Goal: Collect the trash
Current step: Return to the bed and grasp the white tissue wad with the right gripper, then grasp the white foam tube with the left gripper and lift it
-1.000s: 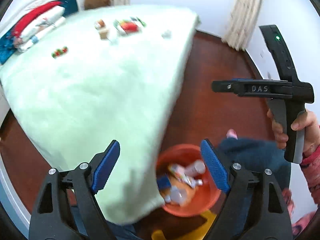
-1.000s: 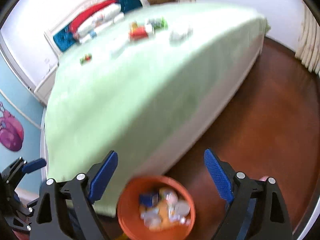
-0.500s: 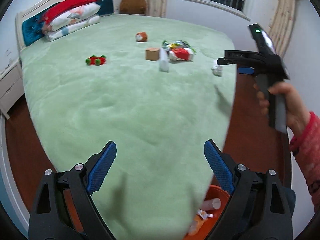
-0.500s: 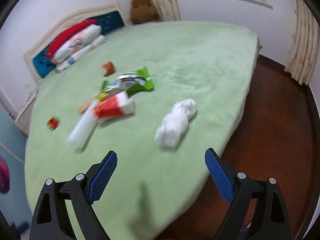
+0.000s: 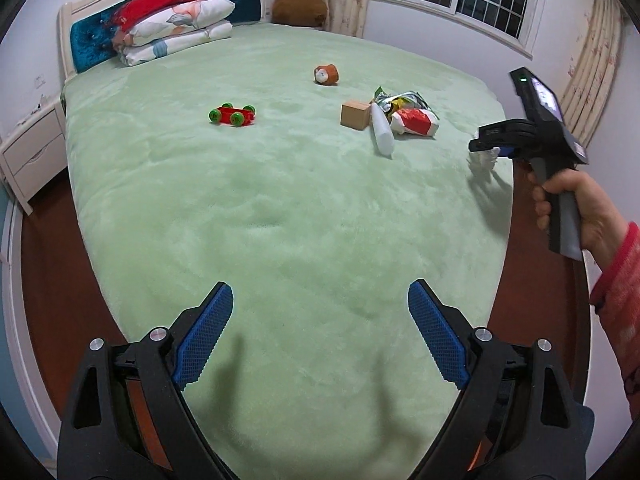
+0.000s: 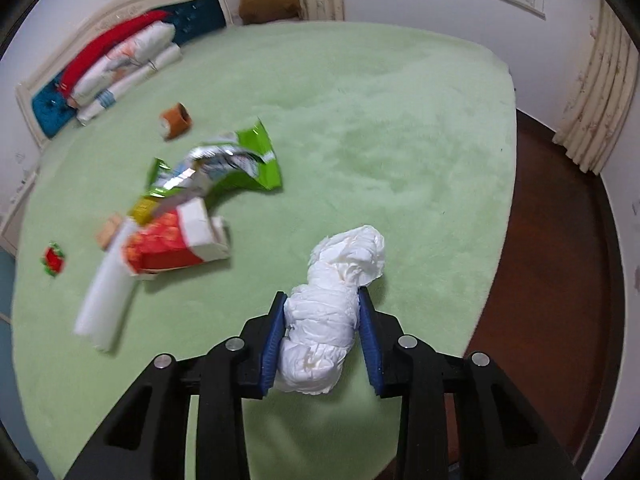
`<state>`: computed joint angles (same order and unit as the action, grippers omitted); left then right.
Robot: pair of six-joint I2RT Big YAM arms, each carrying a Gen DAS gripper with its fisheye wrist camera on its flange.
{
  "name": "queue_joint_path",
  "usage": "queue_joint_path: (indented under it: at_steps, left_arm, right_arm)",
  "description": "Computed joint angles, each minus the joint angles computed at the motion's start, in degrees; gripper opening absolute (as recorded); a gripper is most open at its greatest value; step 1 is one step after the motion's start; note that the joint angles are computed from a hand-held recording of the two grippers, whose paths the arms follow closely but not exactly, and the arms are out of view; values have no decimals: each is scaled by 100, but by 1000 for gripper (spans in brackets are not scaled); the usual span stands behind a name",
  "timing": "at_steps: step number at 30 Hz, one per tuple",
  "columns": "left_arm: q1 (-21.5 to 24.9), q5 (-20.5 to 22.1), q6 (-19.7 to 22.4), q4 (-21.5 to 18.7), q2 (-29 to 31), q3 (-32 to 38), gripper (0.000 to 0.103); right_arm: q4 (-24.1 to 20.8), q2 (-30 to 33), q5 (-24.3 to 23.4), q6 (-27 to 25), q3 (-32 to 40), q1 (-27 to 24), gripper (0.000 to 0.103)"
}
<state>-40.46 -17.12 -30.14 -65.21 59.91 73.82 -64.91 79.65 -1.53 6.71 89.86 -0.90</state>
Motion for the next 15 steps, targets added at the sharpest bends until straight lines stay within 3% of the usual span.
queue_joint_path:
  at_steps: [8, 15]
  left_arm:
    - [113, 169, 327, 214, 394, 382, 87]
    - [454, 583, 905, 583, 1644, 1340, 87]
  right_arm:
    - [18, -1158, -791, -424, -433, -211, 34]
    - [-263, -2470, -1518, -907, -1123, -592, 35]
